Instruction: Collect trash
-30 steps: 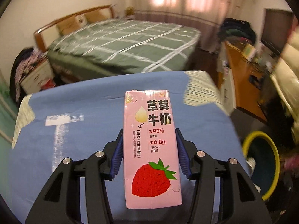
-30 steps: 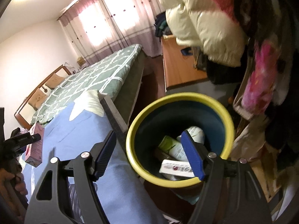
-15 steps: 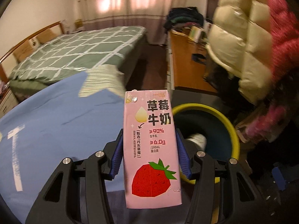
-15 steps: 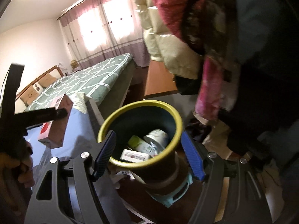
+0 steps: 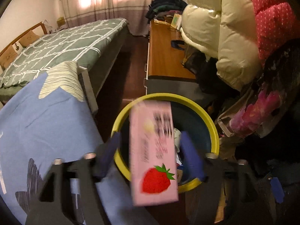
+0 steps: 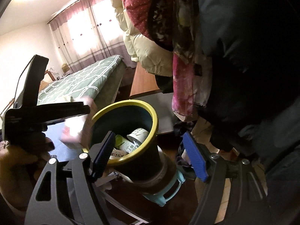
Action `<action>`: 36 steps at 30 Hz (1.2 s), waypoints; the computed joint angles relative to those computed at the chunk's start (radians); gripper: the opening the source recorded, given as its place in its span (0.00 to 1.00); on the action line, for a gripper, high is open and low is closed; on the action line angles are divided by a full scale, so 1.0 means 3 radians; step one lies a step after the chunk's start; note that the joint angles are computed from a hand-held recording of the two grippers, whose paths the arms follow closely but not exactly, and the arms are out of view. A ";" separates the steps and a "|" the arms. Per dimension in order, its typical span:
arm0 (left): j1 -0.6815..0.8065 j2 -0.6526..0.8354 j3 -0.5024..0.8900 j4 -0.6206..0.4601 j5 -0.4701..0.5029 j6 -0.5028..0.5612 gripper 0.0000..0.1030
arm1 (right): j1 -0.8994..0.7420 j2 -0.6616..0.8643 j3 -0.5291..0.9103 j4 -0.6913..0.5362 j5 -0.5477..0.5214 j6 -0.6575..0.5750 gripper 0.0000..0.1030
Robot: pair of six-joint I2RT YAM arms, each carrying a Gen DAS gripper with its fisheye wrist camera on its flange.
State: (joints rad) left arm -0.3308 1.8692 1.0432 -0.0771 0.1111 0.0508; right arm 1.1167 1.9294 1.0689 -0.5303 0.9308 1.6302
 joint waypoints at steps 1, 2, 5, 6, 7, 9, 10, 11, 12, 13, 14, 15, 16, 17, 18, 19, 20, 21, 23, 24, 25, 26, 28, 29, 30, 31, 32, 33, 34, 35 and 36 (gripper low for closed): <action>0.0044 -0.0055 -0.0050 0.0024 0.0049 0.0021 0.73 | 0.0003 0.0001 0.0002 0.0029 -0.0004 -0.0029 0.70; 0.0085 -0.0115 -0.0095 0.0032 0.0091 0.0049 0.75 | 0.0020 0.0009 0.0015 0.0029 -0.0004 -0.0028 0.70; 0.0354 -0.0529 -0.0383 0.0054 0.0298 0.0112 0.82 | 0.0044 0.0035 0.0086 0.0091 -0.0013 -0.0147 0.70; 0.0480 -0.0715 -0.0504 0.0063 0.0392 0.0140 0.83 | 0.0058 0.0048 0.0122 0.0116 -0.0009 -0.0208 0.70; 0.0616 -0.0931 -0.0650 0.0092 0.0470 0.0190 0.86 | 0.0072 0.0065 0.0166 0.0138 -0.0009 -0.0279 0.71; 0.0891 -0.1361 -0.0937 0.0170 0.0575 0.0281 0.91 | 0.0097 0.0082 0.0229 0.0201 -0.0006 -0.0421 0.71; 0.1131 -0.1659 -0.1113 0.0177 0.0690 0.0359 0.92 | 0.0122 0.0094 0.0273 0.0215 0.0006 -0.0480 0.72; 0.1259 -0.1801 -0.1183 0.0153 0.0754 0.0408 0.94 | 0.0142 0.0105 0.0318 0.0214 0.0014 -0.0527 0.73; 0.1486 -0.2016 -0.1280 0.0097 0.0870 0.0502 0.95 | 0.0167 0.0118 0.0371 0.0225 0.0023 -0.0607 0.74; 0.1762 -0.2224 -0.1364 0.0024 0.1025 0.0609 0.95 | 0.0188 0.0127 0.0412 0.0227 0.0034 -0.0660 0.75; 0.2067 -0.2404 -0.1424 -0.0064 0.1205 0.0718 0.95 | 0.0217 0.0141 0.0468 0.0230 0.0053 -0.0722 0.75; 0.2286 -0.2508 -0.1444 -0.0139 0.1342 0.0799 0.95 | 0.0243 0.0152 0.0513 0.0244 0.0066 -0.0783 0.76; 0.2621 -0.2629 -0.1471 -0.0234 0.1545 0.0929 0.95 | 0.0271 0.0166 0.0567 0.0264 0.0072 -0.0866 0.78; 0.2883 -0.2707 -0.1475 -0.0313 0.1700 0.1039 0.95 | 0.0291 0.0178 0.0604 0.0276 0.0076 -0.0920 0.78; 0.3266 -0.2789 -0.1487 -0.0415 0.1932 0.1208 0.95 | 0.0319 0.0204 0.0669 0.0274 0.0089 -0.0985 0.79; 0.3516 -0.2806 -0.1472 -0.0506 0.2093 0.1332 0.95 | 0.0344 0.0230 0.0729 0.0257 0.0102 -0.1024 0.80; 0.3831 -0.2787 -0.1443 -0.0631 0.2304 0.1502 0.95 | 0.0377 0.0270 0.0815 0.0245 0.0110 -0.1101 0.80; 0.4102 -0.2723 -0.1393 -0.0764 0.2481 0.1682 0.95 | 0.0401 0.0298 0.0874 0.0229 0.0114 -0.1140 0.81; 0.4565 -0.2527 -0.1266 -0.1012 0.2728 0.2031 0.95 | 0.0453 0.0364 0.1009 0.0208 0.0121 -0.1249 0.82; 0.4743 -0.2444 -0.1227 -0.1109 0.2810 0.2186 0.95 | 0.0480 0.0398 0.1077 0.0181 0.0133 -0.1291 0.83; 0.4949 -0.2327 -0.1179 -0.1195 0.2884 0.2358 0.95 | 0.0504 0.0431 0.1143 0.0142 0.0149 -0.1311 0.83; 0.5136 -0.2221 -0.1151 -0.1231 0.2931 0.2493 0.95 | 0.0539 0.0473 0.1227 0.0094 0.0175 -0.1340 0.83; 0.5415 -0.2083 -0.1144 -0.1241 0.2997 0.2682 0.95 | 0.0586 0.0507 0.1302 0.0076 0.0202 -0.1394 0.84; 0.5532 -0.2021 -0.1143 -0.1230 0.3019 0.2746 0.95 | 0.0613 0.0519 0.1338 0.0069 0.0219 -0.1428 0.85; 0.5708 -0.1919 -0.1132 -0.1203 0.3055 0.2832 0.95 | 0.0634 0.0525 0.1358 0.0059 0.0240 -0.1443 0.86; 0.5790 -0.1867 -0.1126 -0.1176 0.3068 0.2864 0.95 | 0.0661 0.0544 0.1403 0.0018 0.0274 -0.1434 0.86; 0.5870 -0.1816 -0.1129 -0.1157 0.3080 0.2911 0.95 | 0.0683 0.0560 0.1448 -0.0023 0.0309 -0.1430 0.87; 0.5939 -0.1734 -0.1089 -0.1184 0.3085 0.2978 0.95 | 0.0697 0.0561 0.1462 -0.0029 0.0329 -0.1439 0.87; 0.6004 -0.1638 -0.1027 -0.1251 0.3091 0.3066 0.95 | 0.0706 0.0561 0.1471 -0.0023 0.0339 -0.1452 0.88; 0.6052 -0.1554 -0.0965 -0.1290 0.3089 0.3109 0.95 | 0.0712 0.0570 0.1493 -0.0028 0.0343 -0.1467 0.88; 0.6083 -0.1497 -0.0920 -0.1301 0.3090 0.3130 0.95 | 0.0715 0.0588 0.1529 -0.0048 0.0341 -0.1481 0.88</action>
